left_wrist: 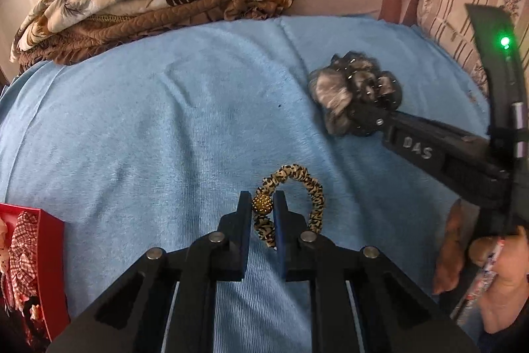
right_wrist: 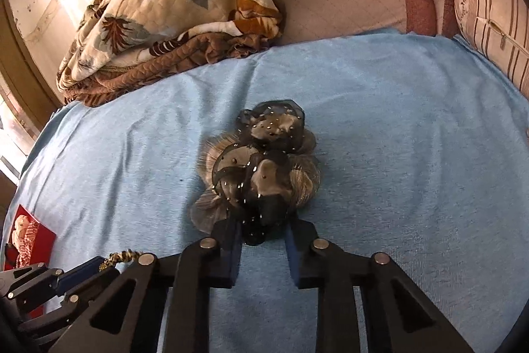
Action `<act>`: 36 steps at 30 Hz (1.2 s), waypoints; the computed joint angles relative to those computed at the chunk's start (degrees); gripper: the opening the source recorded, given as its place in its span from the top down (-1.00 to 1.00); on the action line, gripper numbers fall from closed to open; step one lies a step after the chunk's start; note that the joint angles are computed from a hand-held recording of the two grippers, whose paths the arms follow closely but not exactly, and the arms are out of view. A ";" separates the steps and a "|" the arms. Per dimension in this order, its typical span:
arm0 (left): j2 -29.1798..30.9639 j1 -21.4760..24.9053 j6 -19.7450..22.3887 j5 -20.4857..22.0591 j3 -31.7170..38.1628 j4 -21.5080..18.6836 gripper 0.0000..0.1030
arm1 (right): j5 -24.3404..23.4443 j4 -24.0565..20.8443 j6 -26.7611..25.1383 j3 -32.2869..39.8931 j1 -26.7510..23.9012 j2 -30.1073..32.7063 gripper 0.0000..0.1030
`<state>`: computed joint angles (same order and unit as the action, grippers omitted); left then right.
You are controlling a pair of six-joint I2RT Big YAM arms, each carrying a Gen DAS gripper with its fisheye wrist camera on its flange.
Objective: Organize jewelry
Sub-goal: 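Grasp the leopard-print hair tie with the left tool while the right tool grasps the black organza scrunchie, then carry the leopard hair tie and organza scrunchie over the red tray together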
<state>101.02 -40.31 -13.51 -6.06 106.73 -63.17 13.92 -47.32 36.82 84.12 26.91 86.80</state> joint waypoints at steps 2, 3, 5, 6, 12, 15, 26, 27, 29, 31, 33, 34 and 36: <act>-1.34 -0.09 -0.15 0.57 -0.87 0.33 0.75 | 0.30 0.22 0.23 0.04 0.37 -0.32 0.61; -1.79 -0.19 -0.22 0.63 -1.15 0.30 0.75 | 0.50 0.28 0.43 0.01 0.63 -0.64 0.61; -3.24 -0.43 -0.21 0.50 -2.38 0.44 0.75 | 0.98 0.16 0.57 -0.10 1.02 -1.20 0.61; -3.96 -0.47 -0.15 0.55 -3.08 0.61 0.75 | 1.31 0.04 0.78 -0.20 1.26 -1.53 0.61; -8.53 -0.37 -0.63 0.27 -7.48 1.52 0.75 | 2.96 -1.75 4.06 -1.39 2.91 -3.62 0.61; -10.84 0.08 -0.73 -0.09 -9.40 1.66 0.75 | 4.41 -3.44 5.90 -1.49 4.41 -4.50 0.61; -21.50 2.06 -0.96 -4.39 -17.99 3.40 0.75 | 11.12 -9.19 11.52 -2.99 14.76 -7.95 0.61; -22.78 2.26 -0.90 -4.72 -19.02 3.42 0.75 | 11.65 -9.64 12.12 -2.98 15.77 -8.14 0.61; -24.62 2.53 -1.22 -5.06 -20.49 3.43 0.75 | 12.79 -10.47 13.51 -2.99 17.70 -8.61 0.61; -26.24 2.80 -1.51 -5.42 -21.79 3.58 0.75 | 14.26 -11.38 15.19 -2.97 19.71 -8.97 0.61; -28.26 3.15 -1.71 -6.23 -23.27 3.77 0.75 | 15.13 -12.04 16.89 -2.90 21.47 -9.20 0.61; -28.92 3.19 -1.81 -6.72 -23.74 3.80 0.75 | 15.51 -12.48 17.84 -2.79 22.44 -9.24 0.61; -30.45 3.45 -1.89 -7.40 -24.81 3.92 0.75 | 16.17 -13.49 19.54 -2.37 24.17 -9.03 0.61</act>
